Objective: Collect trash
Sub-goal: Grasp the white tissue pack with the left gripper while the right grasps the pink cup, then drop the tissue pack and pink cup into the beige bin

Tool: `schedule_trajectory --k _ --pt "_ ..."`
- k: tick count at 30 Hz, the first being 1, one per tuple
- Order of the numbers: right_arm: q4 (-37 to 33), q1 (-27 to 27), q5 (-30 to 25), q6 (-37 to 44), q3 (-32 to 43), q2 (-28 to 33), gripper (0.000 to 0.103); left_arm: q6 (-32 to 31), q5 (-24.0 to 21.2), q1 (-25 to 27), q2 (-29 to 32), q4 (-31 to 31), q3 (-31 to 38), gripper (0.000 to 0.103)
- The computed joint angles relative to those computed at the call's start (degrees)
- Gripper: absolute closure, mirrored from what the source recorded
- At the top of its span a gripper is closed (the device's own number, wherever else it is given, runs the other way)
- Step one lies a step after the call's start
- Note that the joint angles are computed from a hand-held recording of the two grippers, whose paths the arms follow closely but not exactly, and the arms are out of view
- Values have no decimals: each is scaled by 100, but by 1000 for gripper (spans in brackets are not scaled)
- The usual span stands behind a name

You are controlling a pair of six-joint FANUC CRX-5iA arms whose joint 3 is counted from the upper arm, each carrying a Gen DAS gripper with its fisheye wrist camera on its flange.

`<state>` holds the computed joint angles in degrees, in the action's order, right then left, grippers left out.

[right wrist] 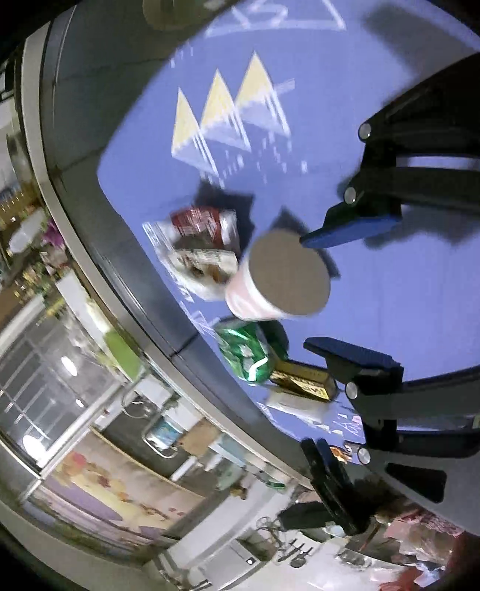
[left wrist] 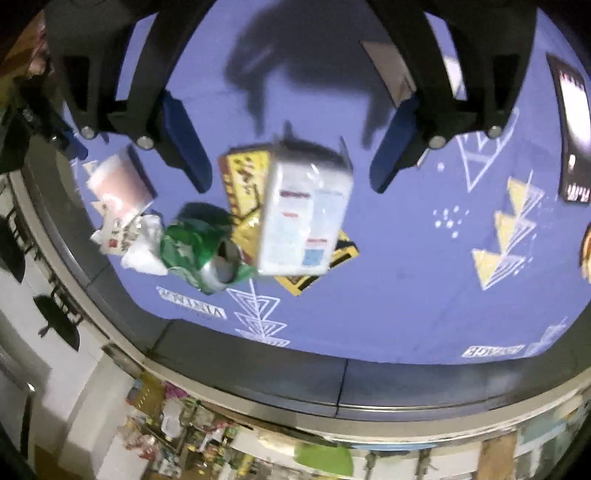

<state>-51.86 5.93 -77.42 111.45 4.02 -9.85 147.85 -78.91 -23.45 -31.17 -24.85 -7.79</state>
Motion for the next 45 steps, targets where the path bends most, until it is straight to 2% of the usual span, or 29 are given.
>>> schedule_trajectory --k 2,5,8,9,10,11,12,13,15,20,24,26,29,32,33,36,40,42,45 --pt "194 266 136 -105 -20 -30 56 -199 -35 205 110 42 -20 16" --pt "489 606 354 -273 -23 -44 56 -575 541 1077 -134 886 -589 16" --pt "720 864 528 -411 1 8 57 -736 803 1369 -313 1200 -858 17" --pt "789 925 574 -429 -3 21 57 -729 894 1325 -353 1222 -911 21" --pt "895 1043 642 -498 -1 41 58 -752 951 1294 -366 1230 -934 38" --pt "896 1056 632 -488 18 82 69 -860 1001 1322 -370 1295 -979 42" --pt "894 1084 621 -491 34 111 76 -837 975 1225 -377 1220 -956 43" --pt "901 1114 619 -497 36 124 90 -813 976 1152 -401 1197 -944 44" --pt "871 1121 644 -485 -10 77 103 -783 1029 1036 -477 1148 -959 45" --pt "544 821 441 -131 -176 -207 103 -10 652 61 -569 484 -632 45" --pt "95 303 158 272 -351 -542 103 592 806 -766 -601 89 -422 45" --pt "37 26 211 444 -488 -744 103 461 961 -830 -397 199 -279 45" --pt "96 -359 429 580 -616 -913 103 -301 1579 -602 143 820 -98 45" --pt "118 -908 588 559 -594 -819 103 -1384 2333 -317 995 1865 127 45" --pt "156 -1066 656 509 -578 -770 103 -1867 2554 -240 1408 2289 286 45" --pt "295 -1637 881 372 -423 -480 103 -2945 2832 -270 2620 3108 998 45" --pt "572 -2051 1037 162 -50 107 103 -3951 2770 -328 4165 4156 2187 45" --pt "740 -2114 1014 73 180 417 103 -4079 2452 -415 4953 4219 3109 44" --pt "955 -2127 815 -107 602 922 103 -3874 1780 -536 6165 4088 4752 42"
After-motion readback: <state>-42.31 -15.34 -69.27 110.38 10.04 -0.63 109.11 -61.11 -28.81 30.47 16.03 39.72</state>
